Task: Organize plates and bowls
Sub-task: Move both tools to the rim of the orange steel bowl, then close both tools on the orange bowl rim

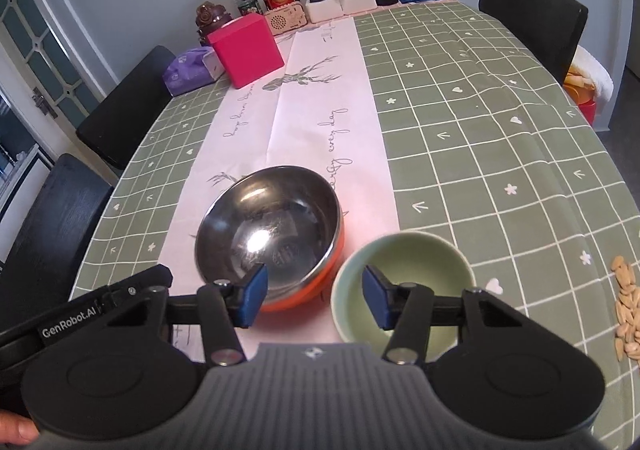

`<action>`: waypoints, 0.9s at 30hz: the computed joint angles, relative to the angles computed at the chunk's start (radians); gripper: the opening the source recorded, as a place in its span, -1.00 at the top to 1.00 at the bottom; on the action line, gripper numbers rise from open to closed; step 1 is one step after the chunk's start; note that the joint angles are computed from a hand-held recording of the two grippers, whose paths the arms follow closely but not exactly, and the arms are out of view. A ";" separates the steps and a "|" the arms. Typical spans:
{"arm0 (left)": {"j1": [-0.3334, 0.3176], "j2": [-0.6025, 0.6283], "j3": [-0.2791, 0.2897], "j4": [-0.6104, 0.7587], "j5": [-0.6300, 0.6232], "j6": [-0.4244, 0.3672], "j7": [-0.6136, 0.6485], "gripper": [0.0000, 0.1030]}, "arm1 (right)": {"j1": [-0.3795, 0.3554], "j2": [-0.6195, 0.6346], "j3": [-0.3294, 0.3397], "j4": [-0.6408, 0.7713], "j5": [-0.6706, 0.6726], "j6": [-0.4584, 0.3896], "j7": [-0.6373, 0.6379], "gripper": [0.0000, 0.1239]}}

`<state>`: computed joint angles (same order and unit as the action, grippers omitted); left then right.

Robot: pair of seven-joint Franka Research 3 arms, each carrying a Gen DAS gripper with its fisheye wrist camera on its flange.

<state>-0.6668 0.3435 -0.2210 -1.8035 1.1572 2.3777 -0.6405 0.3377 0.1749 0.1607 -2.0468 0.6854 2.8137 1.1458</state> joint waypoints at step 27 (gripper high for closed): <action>-0.045 0.107 0.053 0.137 -0.080 -0.060 0.085 0.67 | 0.008 0.141 -0.007 0.137 -0.214 -0.013 0.165 0.87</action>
